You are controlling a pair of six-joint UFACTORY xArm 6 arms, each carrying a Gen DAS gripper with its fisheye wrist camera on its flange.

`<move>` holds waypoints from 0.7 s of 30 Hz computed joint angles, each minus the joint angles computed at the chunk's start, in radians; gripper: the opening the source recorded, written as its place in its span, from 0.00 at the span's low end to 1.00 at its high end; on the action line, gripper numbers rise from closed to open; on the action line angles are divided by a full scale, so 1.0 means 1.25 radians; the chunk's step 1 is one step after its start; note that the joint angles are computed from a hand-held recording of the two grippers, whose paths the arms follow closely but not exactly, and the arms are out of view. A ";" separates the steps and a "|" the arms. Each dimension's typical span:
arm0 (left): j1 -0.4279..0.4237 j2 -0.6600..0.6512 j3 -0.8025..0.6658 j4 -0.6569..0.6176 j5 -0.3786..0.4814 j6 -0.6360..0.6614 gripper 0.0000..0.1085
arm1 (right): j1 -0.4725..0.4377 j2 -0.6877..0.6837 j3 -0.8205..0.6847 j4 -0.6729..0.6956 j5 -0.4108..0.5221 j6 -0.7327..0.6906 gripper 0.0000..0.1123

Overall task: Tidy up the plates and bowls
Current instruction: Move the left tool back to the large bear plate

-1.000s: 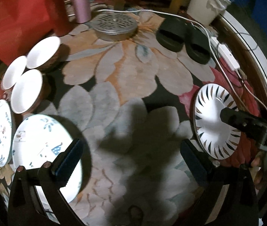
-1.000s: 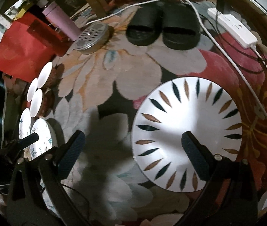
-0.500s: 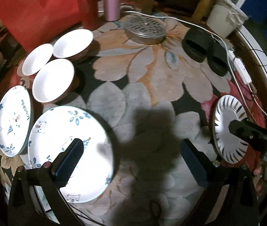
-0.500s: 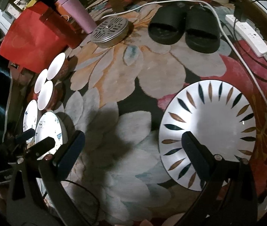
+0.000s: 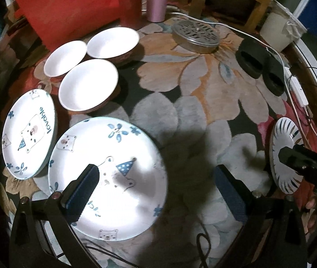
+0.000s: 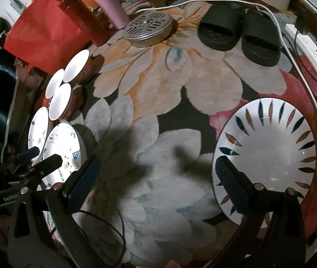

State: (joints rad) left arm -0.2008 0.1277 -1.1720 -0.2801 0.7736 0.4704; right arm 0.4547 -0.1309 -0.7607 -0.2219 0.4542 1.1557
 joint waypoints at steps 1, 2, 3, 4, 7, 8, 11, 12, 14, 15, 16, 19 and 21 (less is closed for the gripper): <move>0.003 0.001 0.001 0.002 -0.001 -0.001 0.94 | 0.002 0.005 -0.005 0.003 0.000 -0.004 0.92; 0.007 0.003 -0.001 0.003 0.000 -0.001 0.94 | 0.004 0.012 -0.011 0.007 -0.002 -0.009 0.92; 0.011 0.005 -0.001 0.004 0.000 -0.001 0.94 | 0.006 0.019 -0.017 0.009 -0.001 -0.013 0.92; 0.014 0.006 -0.002 0.005 0.000 -0.002 0.94 | 0.008 0.023 -0.021 0.011 -0.001 -0.017 0.92; 0.024 0.009 -0.002 0.008 -0.003 -0.004 0.94 | 0.014 0.038 -0.035 0.016 -0.001 -0.026 0.92; 0.027 0.010 -0.003 0.009 -0.004 -0.005 0.94 | 0.015 0.040 -0.037 0.016 -0.002 -0.028 0.92; 0.034 0.016 -0.006 0.012 -0.004 -0.006 0.94 | 0.020 0.053 -0.048 0.022 -0.001 -0.036 0.92; 0.036 0.018 -0.006 0.013 -0.005 -0.007 0.94 | 0.021 0.058 -0.052 0.024 0.000 -0.039 0.92; 0.042 0.021 -0.007 0.014 -0.005 -0.006 0.94 | 0.023 0.064 -0.057 0.028 -0.001 -0.043 0.92; 0.046 0.022 -0.008 0.016 -0.006 -0.007 0.94 | 0.024 0.067 -0.060 0.028 0.001 -0.044 0.92; 0.048 0.023 -0.007 0.016 -0.006 -0.007 0.94 | 0.026 0.071 -0.064 0.029 0.002 -0.046 0.92; 0.055 0.025 -0.007 0.022 -0.008 -0.009 0.94 | 0.029 0.082 -0.075 0.033 0.003 -0.054 0.92; 0.059 0.026 -0.007 0.027 -0.009 -0.010 0.94 | 0.031 0.088 -0.081 0.035 0.003 -0.058 0.92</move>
